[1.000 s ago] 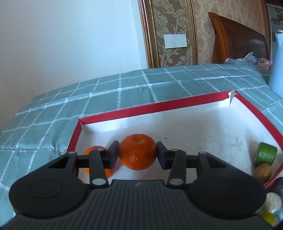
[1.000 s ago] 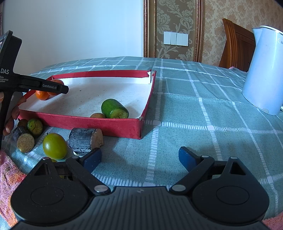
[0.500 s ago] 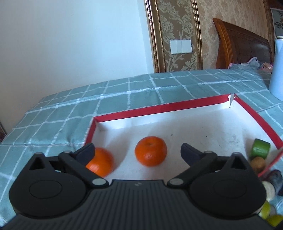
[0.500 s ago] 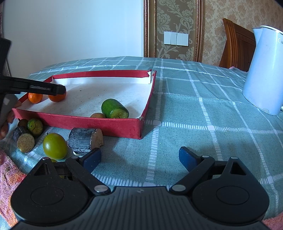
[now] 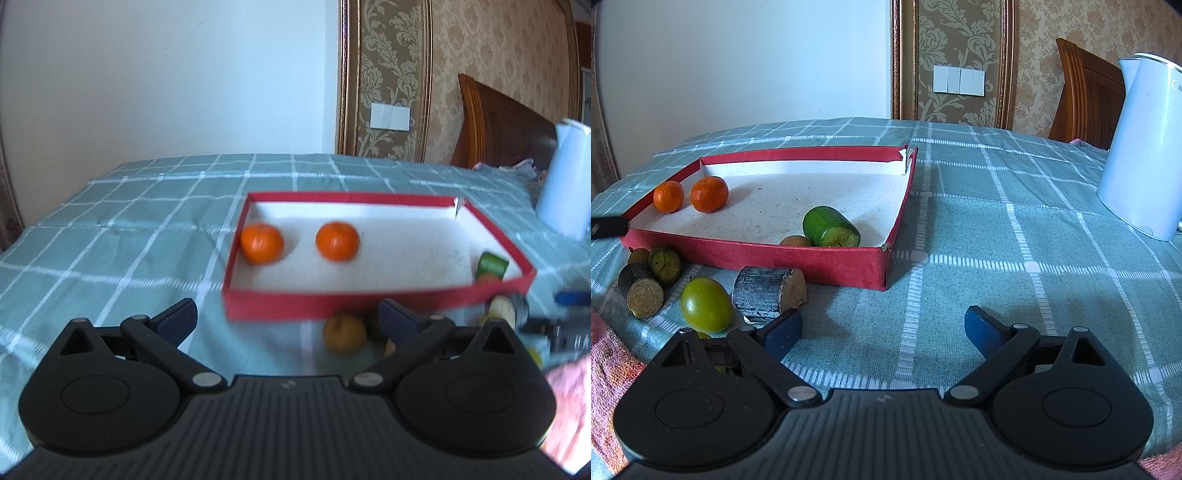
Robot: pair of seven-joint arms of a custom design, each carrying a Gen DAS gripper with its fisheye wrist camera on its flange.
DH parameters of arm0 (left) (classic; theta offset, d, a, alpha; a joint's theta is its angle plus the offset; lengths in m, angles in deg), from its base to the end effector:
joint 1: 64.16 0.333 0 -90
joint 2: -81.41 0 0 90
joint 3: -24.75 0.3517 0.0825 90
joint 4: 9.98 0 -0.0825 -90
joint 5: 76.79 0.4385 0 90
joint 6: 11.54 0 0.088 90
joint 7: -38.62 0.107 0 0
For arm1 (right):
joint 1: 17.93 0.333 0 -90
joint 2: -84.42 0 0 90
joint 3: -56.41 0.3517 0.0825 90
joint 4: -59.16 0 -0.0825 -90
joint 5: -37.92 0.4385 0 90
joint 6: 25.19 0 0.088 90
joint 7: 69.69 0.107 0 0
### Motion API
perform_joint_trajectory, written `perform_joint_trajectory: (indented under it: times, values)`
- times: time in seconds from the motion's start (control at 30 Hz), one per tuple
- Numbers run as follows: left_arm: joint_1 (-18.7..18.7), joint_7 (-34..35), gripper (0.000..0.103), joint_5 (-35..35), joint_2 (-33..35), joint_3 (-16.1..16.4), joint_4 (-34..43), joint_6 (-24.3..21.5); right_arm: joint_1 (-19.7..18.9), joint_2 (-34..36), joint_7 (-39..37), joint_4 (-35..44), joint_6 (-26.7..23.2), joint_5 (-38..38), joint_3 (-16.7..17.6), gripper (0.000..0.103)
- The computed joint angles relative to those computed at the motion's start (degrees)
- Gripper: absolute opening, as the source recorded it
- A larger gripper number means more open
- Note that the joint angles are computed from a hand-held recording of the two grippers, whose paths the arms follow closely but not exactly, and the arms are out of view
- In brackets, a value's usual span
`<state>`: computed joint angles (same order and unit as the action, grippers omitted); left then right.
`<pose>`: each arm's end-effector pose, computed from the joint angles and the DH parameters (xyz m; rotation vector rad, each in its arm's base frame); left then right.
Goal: Organize fruits
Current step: 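Grasp the dark wooden log piece beside the tray with the right gripper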
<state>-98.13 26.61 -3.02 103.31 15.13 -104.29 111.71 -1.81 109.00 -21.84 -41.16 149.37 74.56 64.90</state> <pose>0.5814 -0.4770 0.4411 -1.7758 1.2594 -0.7105 0.7138 0.2590 0.4207 -1.9865 1.1619 -0.5340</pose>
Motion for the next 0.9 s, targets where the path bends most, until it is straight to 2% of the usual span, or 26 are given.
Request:
perform_joint_trajectory:
  times: [0.13, 0.3, 0.37, 0.47, 0.53, 0.63, 0.7, 0.73, 0.83, 0.9]
  values:
    - [-1.4, 0.8, 0.103, 0.3, 0.2, -0.5, -0.8, -2.8, 0.1, 0.0, 0.0, 0.0, 0.0, 0.0, -0.1, 0.096]
    - [-1.3, 1.4, 0.103, -0.6, 0.5, -0.9, -1.6, -2.2, -0.7, 0.0, -1.0, 0.0, 0.2, 0.6, 0.9, 0.096]
    - [-0.7, 2.0, 0.103, -2.0, 0.5, -1.0, -1.8, -1.0, -2.4, 0.0, -3.3, -0.2, 1.0, 2.5, 3.1, 0.096]
    - [-0.4, 1.5, 0.103, -2.6, 0.0, -1.0, -2.5, 0.0, -6.8, -0.3, -10.0, -0.8, 2.8, 7.8, 9.0, 0.096]
    - [0.3, 3.1, 0.103, -4.6, 0.1, -1.3, -2.5, 1.0, -7.6, -0.8, -12.9, -1.5, 4.2, 10.2, 10.5, 0.096]
    - [0.3, 2.5, 0.103, -4.8, -0.1, -1.1, -2.7, 1.5, -10.4, -1.5, -17.8, -2.3, 6.6, 15.3, 14.6, 0.096]
    - [0.4, 2.5, 0.103, -4.8, -0.2, -1.1, -3.0, 2.2, -11.4, -2.0, -19.9, -2.1, 5.7, 17.8, 15.9, 0.096]
    - [0.6, 2.5, 0.103, -4.7, -0.4, -1.1, -3.3, 2.9, -11.3, -2.2, -20.7, -1.9, 4.8, 18.6, 15.8, 0.096]
    - [1.1, 1.9, 0.103, -4.8, -1.0, -1.0, -4.2, 5.0, -6.8, -2.4, -18.3, -1.1, 2.3, 17.3, 10.8, 0.096]
    - [1.1, 1.6, 0.103, -4.5, -1.1, -1.0, -4.4, 5.2, -5.6, -1.9, -18.1, -0.1, 1.5, 17.9, 9.7, 0.095]
